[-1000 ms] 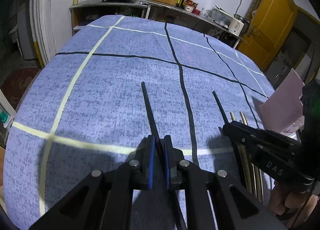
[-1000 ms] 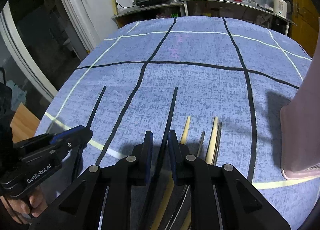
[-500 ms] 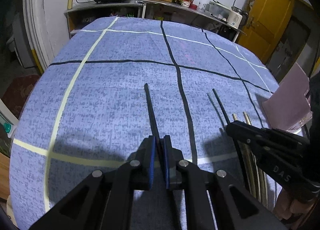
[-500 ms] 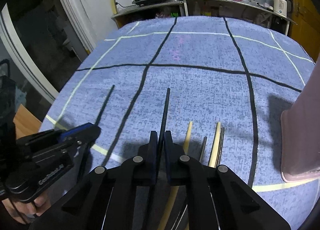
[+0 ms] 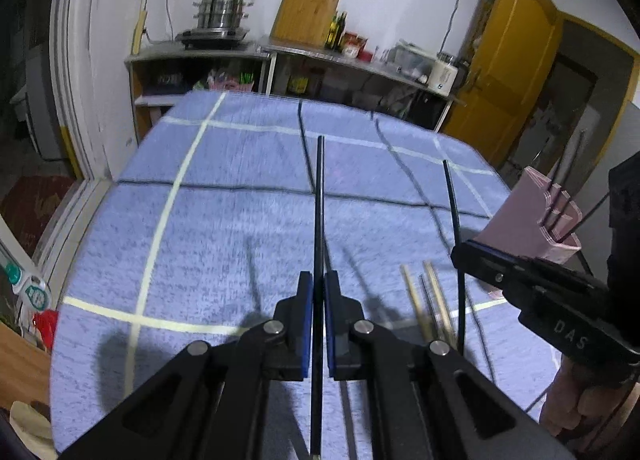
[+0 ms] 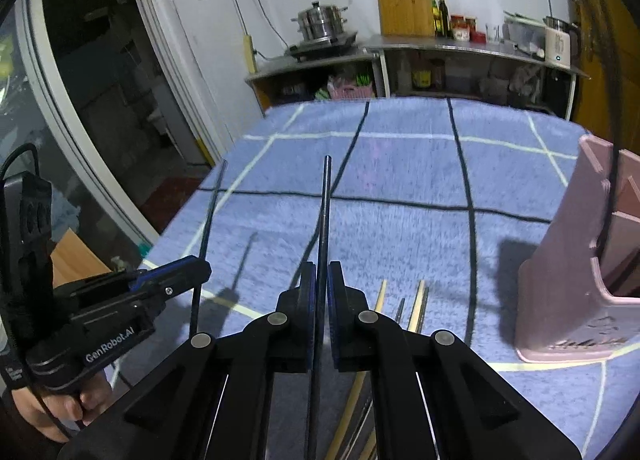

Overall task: Organize utensils
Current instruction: 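Close the right tool on another black chopstick beside the wooden ones, then lift both held black chopsticks and carry them over the pink holder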

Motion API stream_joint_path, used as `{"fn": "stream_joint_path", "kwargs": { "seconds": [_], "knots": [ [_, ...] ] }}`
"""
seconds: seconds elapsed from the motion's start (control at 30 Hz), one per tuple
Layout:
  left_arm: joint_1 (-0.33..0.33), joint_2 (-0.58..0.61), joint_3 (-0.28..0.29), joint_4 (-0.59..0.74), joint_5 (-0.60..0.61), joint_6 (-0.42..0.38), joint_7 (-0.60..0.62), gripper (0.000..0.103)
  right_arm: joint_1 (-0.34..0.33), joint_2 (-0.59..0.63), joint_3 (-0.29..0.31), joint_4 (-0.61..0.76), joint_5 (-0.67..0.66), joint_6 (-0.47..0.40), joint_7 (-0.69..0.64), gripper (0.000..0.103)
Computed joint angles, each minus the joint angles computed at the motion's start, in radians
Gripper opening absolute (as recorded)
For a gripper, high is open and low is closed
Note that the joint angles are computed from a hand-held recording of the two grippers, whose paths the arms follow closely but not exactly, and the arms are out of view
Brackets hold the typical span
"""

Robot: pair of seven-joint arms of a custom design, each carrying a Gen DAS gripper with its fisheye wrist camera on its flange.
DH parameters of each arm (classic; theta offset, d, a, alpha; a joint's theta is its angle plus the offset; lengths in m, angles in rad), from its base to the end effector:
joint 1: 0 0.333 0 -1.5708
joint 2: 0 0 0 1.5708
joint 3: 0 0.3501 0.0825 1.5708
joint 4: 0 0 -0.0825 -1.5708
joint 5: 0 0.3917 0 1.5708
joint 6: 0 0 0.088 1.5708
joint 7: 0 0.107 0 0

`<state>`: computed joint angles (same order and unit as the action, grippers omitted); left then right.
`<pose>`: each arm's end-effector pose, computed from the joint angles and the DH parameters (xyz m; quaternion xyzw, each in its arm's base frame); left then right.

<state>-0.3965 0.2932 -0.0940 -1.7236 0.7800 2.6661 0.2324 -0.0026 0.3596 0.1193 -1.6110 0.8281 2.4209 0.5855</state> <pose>0.6115 -0.3412 0.5115 -0.7321 0.5535 -0.3298 0.2210 0.7154 0.0747 0.5002 -0.8037 0.4413 -0.0710 0.3928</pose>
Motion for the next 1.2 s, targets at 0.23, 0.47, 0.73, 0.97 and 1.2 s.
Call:
{"fn": "stream_joint_path", "kwargs": {
  "seconds": [0.23, 0.47, 0.73, 0.97, 1.2],
  "knots": [
    [-0.011, -0.047, -0.006, 0.002, 0.075, 0.007, -0.033, 0.006, -0.022, -0.069, -0.002, -0.042, 0.099, -0.013, -0.073, 0.005],
    [-0.011, -0.068, -0.030, 0.027, 0.114, -0.003, -0.025, 0.006, -0.024, -0.131, -0.035, -0.078, 0.190, -0.033, -0.140, 0.005],
    [-0.017, -0.051, -0.050, 0.082, 0.084, -0.011, 0.040, 0.006, -0.036, -0.180, -0.081, -0.102, 0.261, -0.041, -0.177, 0.005],
    [-0.045, -0.006, -0.052, 0.141, 0.016, 0.003, 0.111, 0.006, -0.056, -0.190, -0.114, -0.110, 0.268, -0.033, -0.168, 0.005],
    [-0.081, 0.087, -0.051, 0.270, -0.097, 0.023, 0.245, 0.006, -0.088, -0.198, -0.137, -0.112, 0.275, -0.011, -0.160, 0.005]
  ]
}}
